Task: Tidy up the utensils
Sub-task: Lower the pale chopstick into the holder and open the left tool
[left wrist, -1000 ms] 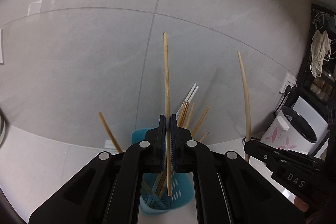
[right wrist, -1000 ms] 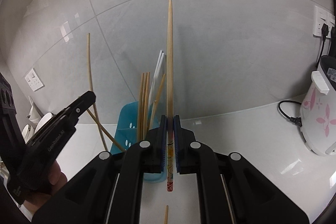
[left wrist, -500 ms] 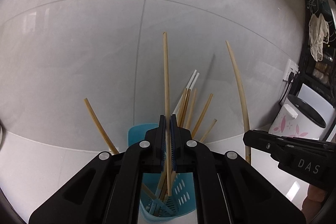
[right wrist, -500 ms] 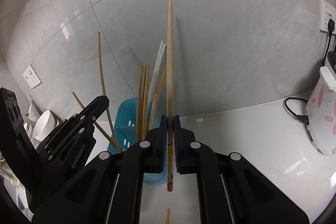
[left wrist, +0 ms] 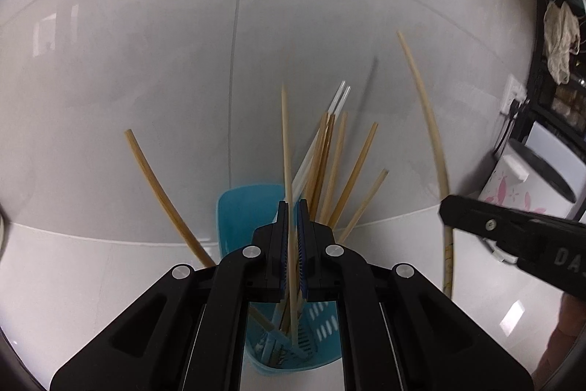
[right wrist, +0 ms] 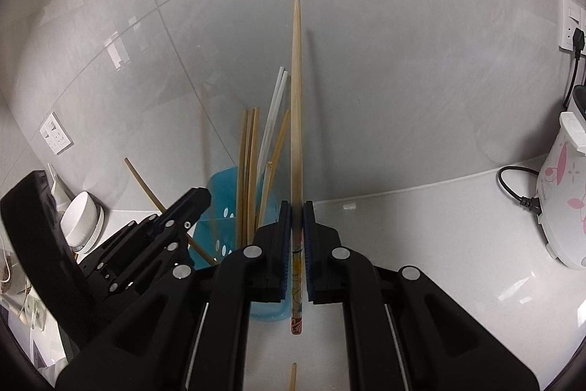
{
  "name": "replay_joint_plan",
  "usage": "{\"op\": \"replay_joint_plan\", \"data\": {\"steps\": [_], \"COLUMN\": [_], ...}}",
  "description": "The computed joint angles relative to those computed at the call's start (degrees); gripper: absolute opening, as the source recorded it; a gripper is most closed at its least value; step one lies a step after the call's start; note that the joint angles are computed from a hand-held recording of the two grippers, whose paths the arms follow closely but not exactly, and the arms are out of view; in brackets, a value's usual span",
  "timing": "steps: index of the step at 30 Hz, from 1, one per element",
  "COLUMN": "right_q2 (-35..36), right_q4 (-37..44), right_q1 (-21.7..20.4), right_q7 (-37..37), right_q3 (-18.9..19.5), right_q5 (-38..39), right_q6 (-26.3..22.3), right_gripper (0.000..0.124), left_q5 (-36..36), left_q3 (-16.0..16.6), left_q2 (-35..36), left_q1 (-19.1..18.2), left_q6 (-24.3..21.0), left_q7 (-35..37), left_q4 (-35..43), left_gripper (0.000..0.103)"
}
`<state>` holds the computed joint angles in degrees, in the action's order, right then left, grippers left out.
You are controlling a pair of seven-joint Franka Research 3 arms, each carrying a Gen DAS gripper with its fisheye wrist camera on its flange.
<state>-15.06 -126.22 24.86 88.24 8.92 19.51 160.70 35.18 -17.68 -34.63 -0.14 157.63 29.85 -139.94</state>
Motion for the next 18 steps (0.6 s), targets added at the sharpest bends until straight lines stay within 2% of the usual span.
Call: {"op": "replay_joint_plan", "data": {"steps": [4,6,8,9,11,12,16,18], "right_q2": [-0.38,-0.62,-0.78,-0.84,-0.89,-0.88,-0.54,-0.16], "right_q4": [-0.24,-0.42,-0.52,-0.55,-0.53,-0.51,0.05,0.65], "right_q1": [0.57,0.96,1.45,1.86,2.65,2.97,5.23,6.86], "right_q7": [-1.20,-2.13,-3.23,-4.05,-5.83,-6.66,-11.61,-15.47], "right_q3": [-0.47,-0.83,-1.18,-1.46,-1.96,-2.12,-3.10,-4.08], "right_q5": [1.03,1.94,3.14,3.99,5.71,6.50,11.15,14.77], "right_q6": [0.34,0.64,0.93,1.13,1.56,1.73,2.84,3.07], "right_gripper": [0.006,0.006,0.006,0.006,0.006,0.006,0.006,0.006], "left_q5": [-2.06,-3.19,-4.31,-4.95,-6.15,-6.88,-9.36,-10.50], "left_q3": [1.19,1.50,1.90,2.14,2.17,2.56,3.18,3.57], "left_q2": [0.31,-0.05,-0.93,-1.57,-2.69,-3.30,-5.48,-6.12], "left_q1": [-1.94,-2.89,-3.81,-4.26,-5.07,-5.74,-7.19,-7.81], "left_q6": [-2.43,-4.67,-6.31,-6.95,-10.19,-11.11,-15.75,-18.10], "left_q7": [1.79,2.87,3.58,3.83,4.81,5.49,7.29,8.38], "left_q4": [0.38,0.83,0.97,0.88,1.37,1.35,1.61,1.73], "left_gripper": [0.007,0.017,0.033,0.036,0.052,0.053,0.079,0.086]}}
